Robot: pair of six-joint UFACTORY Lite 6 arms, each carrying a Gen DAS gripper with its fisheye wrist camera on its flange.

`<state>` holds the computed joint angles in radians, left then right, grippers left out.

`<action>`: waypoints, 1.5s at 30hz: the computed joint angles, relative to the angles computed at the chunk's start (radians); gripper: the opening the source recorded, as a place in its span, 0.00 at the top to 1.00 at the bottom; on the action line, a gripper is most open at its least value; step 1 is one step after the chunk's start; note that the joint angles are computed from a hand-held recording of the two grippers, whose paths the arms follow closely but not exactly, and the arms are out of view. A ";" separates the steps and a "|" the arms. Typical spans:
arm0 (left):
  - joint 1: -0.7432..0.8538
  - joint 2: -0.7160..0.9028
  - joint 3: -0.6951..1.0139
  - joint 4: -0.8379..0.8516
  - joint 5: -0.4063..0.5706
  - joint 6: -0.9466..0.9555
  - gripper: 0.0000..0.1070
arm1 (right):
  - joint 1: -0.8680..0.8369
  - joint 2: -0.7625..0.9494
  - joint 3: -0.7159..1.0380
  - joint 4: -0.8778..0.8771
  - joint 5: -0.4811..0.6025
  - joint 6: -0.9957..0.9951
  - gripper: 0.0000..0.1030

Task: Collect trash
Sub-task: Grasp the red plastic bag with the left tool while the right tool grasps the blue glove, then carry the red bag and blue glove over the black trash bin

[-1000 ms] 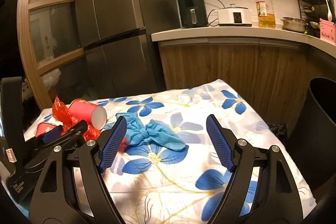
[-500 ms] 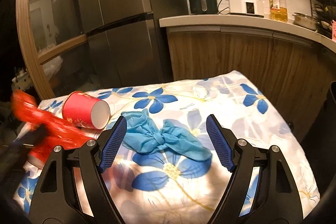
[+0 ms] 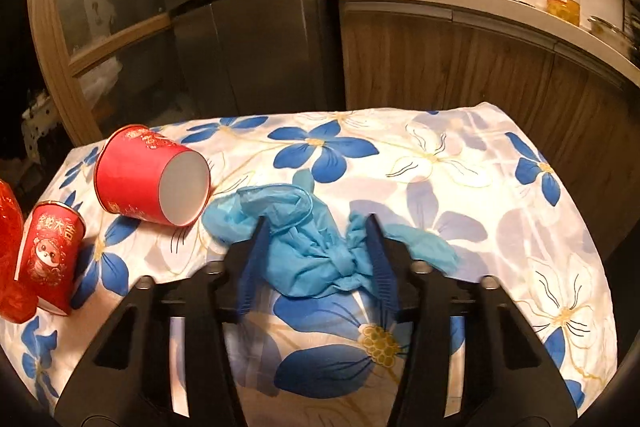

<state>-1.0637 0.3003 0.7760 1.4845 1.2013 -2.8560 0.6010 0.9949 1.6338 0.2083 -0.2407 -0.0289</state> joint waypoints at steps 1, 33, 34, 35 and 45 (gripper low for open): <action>0.000 0.000 -0.005 0.003 -0.004 -0.007 0.71 | -0.003 -0.002 -0.004 -0.053 0.000 0.050 0.71; -0.197 0.233 0.433 -0.145 0.087 0.259 0.71 | -0.306 -0.990 -1.105 -0.493 -0.435 0.355 0.99; -0.199 0.248 0.460 -0.144 0.088 0.273 0.71 | -0.326 -1.005 -1.118 -0.510 -0.438 0.364 0.99; -0.203 0.272 0.499 -0.143 0.088 0.292 0.71 | -0.358 -1.033 -1.138 -0.539 -0.439 0.380 0.99; -0.216 0.501 0.886 -0.122 0.077 0.497 0.71 | -0.687 -1.174 -1.217 -0.867 -0.489 0.583 0.99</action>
